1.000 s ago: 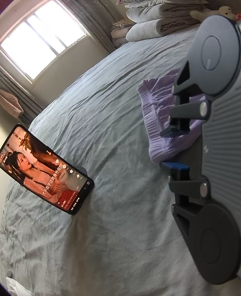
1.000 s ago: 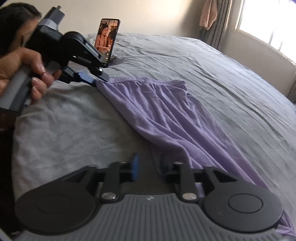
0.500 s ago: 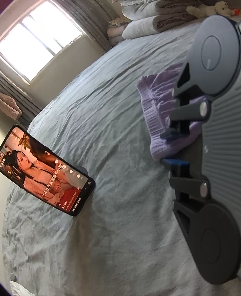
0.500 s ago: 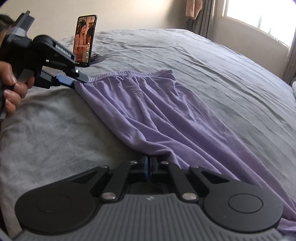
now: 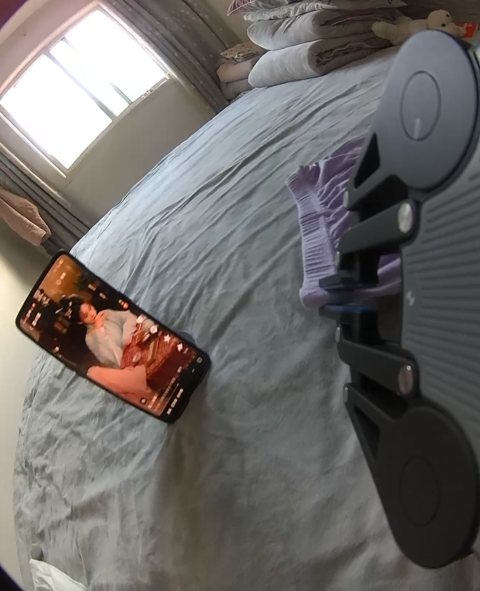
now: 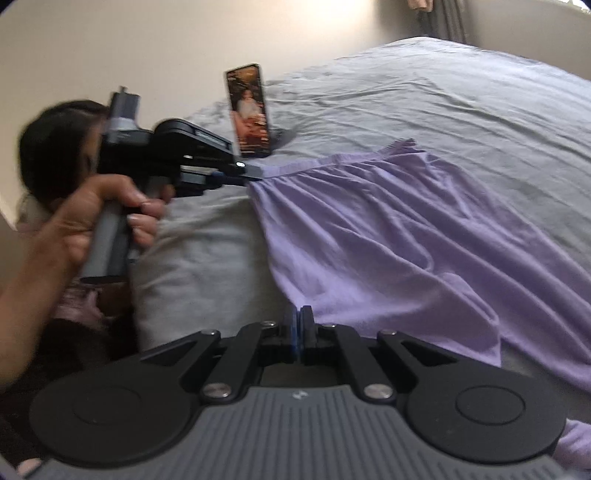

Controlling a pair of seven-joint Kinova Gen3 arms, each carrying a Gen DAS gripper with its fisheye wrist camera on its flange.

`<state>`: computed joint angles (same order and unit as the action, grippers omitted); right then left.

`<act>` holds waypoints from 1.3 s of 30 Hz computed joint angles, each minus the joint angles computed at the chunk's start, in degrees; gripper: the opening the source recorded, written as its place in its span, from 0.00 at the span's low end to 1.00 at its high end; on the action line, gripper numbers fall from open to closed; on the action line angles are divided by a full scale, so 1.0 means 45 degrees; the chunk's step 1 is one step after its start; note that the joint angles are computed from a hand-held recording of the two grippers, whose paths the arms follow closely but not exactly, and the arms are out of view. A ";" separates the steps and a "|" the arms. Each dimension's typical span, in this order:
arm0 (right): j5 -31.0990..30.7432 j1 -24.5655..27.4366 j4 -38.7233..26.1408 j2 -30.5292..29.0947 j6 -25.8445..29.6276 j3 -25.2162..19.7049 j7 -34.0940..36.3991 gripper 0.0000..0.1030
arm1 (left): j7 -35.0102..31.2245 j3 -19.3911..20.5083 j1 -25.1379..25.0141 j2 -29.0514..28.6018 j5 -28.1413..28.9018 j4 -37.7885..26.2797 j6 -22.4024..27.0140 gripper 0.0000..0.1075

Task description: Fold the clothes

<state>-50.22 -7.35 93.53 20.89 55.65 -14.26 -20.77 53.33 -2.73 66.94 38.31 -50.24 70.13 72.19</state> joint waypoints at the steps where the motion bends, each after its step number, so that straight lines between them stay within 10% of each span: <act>1: -0.0041 0.0107 -0.0141 0.0070 0.0360 -0.0021 0.0001 0.02 | 0.0028 0.0019 0.0003 -0.0038 0.0048 0.0053 0.0013 0.08; 21: 0.2574 -0.1484 -0.0630 0.0380 0.0982 0.0083 -0.1335 0.03 | -0.2237 0.0463 -0.0426 0.0269 0.2183 -0.1452 0.1572 0.15; 26: 0.2172 -0.1141 -0.0337 -0.0065 0.0762 -0.0065 -0.1333 0.14 | -0.3476 0.0349 -0.0331 0.0786 0.2459 -0.2805 0.2729 0.41; 30: 0.1755 -0.0785 0.0019 -0.0559 0.0366 0.0115 -0.1182 0.36 | -0.4090 0.0116 -0.0150 0.1143 0.2561 -0.3700 0.3293 0.48; 39: 0.0931 0.0079 0.0781 -0.1434 -0.0905 0.0832 -0.1845 0.42 | -0.6167 -0.0396 0.0316 0.2182 0.2048 -0.5838 0.3286 0.55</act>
<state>-46.03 -6.99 97.04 14.44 51.58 -10.51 -29.08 25.57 -4.51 68.36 48.13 -41.02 43.86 86.98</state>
